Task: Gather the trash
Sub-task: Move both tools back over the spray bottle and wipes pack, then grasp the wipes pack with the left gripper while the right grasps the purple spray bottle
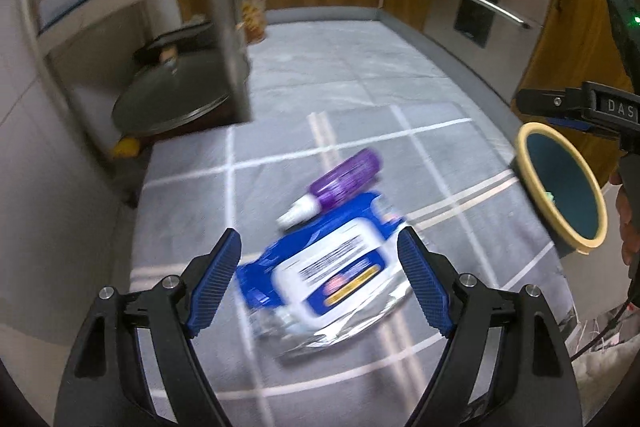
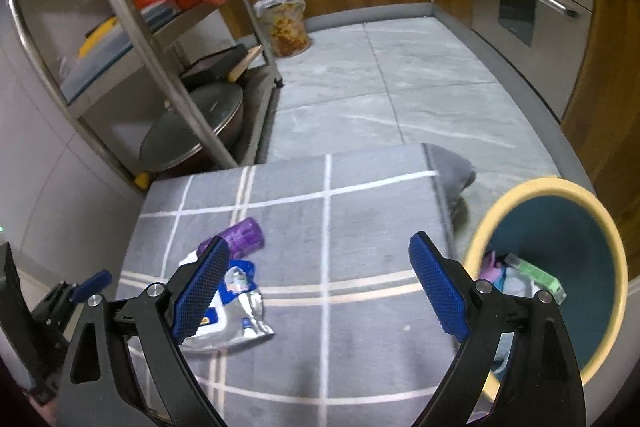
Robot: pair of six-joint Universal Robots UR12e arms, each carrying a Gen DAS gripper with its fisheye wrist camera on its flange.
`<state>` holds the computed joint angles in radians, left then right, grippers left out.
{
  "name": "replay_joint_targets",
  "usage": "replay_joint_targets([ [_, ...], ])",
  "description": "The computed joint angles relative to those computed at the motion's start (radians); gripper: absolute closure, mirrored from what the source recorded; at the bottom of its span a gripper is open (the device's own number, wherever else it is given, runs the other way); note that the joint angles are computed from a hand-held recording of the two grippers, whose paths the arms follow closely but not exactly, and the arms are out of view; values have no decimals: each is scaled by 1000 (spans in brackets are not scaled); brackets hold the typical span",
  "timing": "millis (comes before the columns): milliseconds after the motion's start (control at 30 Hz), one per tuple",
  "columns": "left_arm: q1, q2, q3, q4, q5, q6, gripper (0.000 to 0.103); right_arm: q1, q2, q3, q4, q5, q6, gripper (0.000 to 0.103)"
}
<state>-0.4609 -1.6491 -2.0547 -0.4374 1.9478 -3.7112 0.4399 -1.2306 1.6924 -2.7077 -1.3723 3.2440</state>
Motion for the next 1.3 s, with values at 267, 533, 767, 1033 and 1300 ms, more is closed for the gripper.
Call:
replay_joint_targets([
  [267,62,52,-85,-30,-113,-110,24,43,47,-53,37,-22,-3,12],
  [533,91,49,-126,-33,-220,-167,39,75,84,-93,71,-46,-30,12],
  [767,132,49,-176,112,-373,-233,73,92,118,-132,126,-70,7,12],
  [1033,145,54,-182,126,-375,-224,95,102,161,-180,210,-26,90,13],
  [1300,133,50,-160,77,-345,-151,95,122,216,-236,267,-15,208,17],
])
